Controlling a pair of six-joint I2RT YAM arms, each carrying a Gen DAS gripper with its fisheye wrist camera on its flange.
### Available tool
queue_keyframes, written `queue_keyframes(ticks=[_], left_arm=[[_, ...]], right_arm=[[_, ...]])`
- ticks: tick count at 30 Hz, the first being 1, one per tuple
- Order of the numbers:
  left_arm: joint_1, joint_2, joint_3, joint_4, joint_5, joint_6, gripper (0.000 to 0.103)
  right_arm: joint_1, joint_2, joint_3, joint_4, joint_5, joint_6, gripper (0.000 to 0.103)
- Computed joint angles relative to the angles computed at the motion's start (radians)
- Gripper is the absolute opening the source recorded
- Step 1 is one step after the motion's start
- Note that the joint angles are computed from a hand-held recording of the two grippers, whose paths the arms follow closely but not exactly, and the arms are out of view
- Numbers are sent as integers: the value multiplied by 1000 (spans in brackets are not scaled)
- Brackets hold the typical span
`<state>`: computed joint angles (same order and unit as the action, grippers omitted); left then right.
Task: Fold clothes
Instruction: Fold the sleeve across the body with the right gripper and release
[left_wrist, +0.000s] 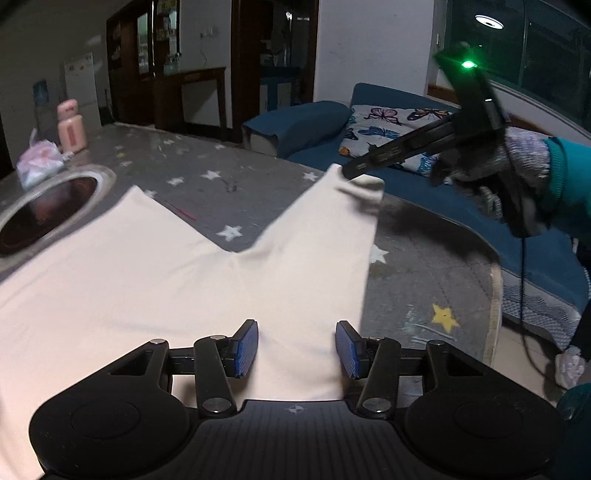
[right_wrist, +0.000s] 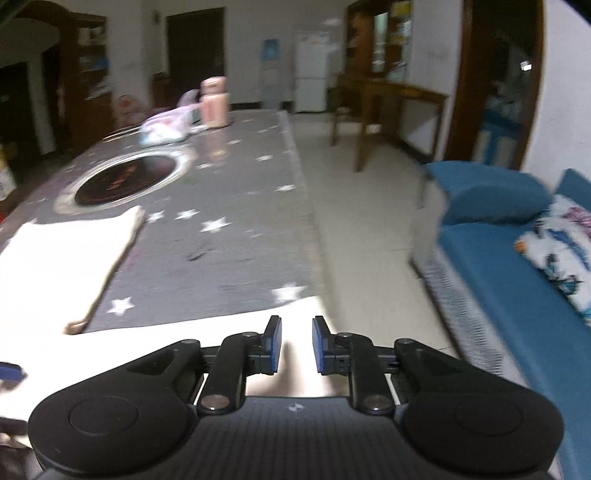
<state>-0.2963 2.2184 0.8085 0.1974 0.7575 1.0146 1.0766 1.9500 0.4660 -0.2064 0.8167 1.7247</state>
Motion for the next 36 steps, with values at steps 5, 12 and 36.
queue_keyframes(ticks=[5,12,36], left_arm=[[-11,10,-15,22,13,-24,56],[-17,11,-31,63,40,-101,59],[340,100,221,60,-52,-375,59]], right_arm=[[-123,49,-32,245,-32,-240,23],[-207,37,-63,301,-43,-306,24],[-102,185,332,545,-222,-861,34]])
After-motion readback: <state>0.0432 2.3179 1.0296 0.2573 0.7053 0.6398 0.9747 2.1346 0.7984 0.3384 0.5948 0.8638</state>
